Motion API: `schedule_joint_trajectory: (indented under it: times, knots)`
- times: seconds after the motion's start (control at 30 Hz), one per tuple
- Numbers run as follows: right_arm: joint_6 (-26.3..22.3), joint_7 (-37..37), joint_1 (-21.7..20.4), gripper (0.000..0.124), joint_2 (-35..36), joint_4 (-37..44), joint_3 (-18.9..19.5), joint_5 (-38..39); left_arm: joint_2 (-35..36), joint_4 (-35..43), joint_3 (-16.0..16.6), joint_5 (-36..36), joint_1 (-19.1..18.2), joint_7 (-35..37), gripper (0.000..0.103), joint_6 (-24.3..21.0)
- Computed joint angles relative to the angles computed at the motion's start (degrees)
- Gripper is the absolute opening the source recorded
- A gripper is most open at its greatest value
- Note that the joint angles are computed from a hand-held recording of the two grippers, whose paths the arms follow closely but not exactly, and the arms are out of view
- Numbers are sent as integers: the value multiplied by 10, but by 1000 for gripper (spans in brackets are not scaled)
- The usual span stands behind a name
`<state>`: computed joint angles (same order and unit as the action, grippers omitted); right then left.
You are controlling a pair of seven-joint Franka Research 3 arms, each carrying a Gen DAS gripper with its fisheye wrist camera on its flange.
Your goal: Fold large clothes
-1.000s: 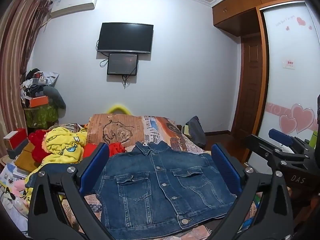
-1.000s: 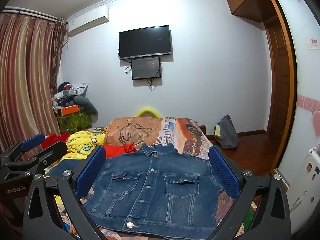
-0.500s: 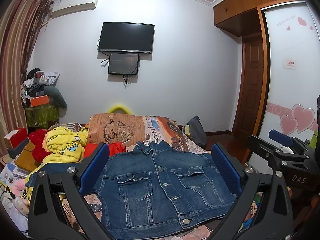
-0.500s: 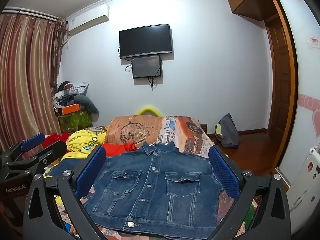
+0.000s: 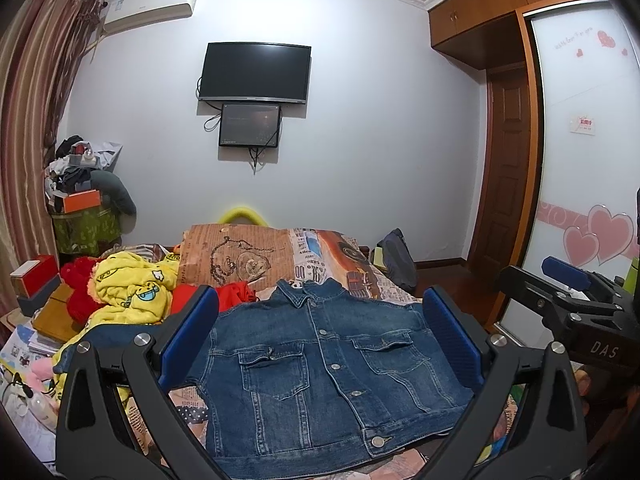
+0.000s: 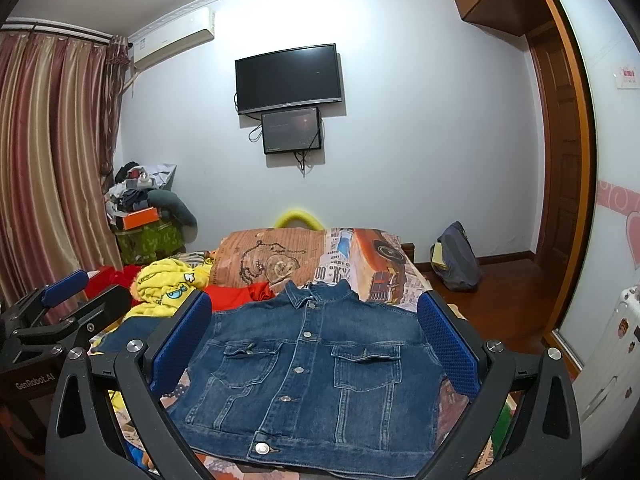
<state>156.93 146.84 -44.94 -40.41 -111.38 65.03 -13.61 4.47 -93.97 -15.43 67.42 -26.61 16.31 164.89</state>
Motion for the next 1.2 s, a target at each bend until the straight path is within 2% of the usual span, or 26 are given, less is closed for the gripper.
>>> schedule_joint_trajectory:
  times: [0.8,1.2]
  knots:
    - [-7,-9,-7,102,7,11,9,-2,10,6,6,-42,0,29,102,1]
    - [-8,-13,-12,102,6,12,12,5,11,7,8,-24,-3,14,102,-9]
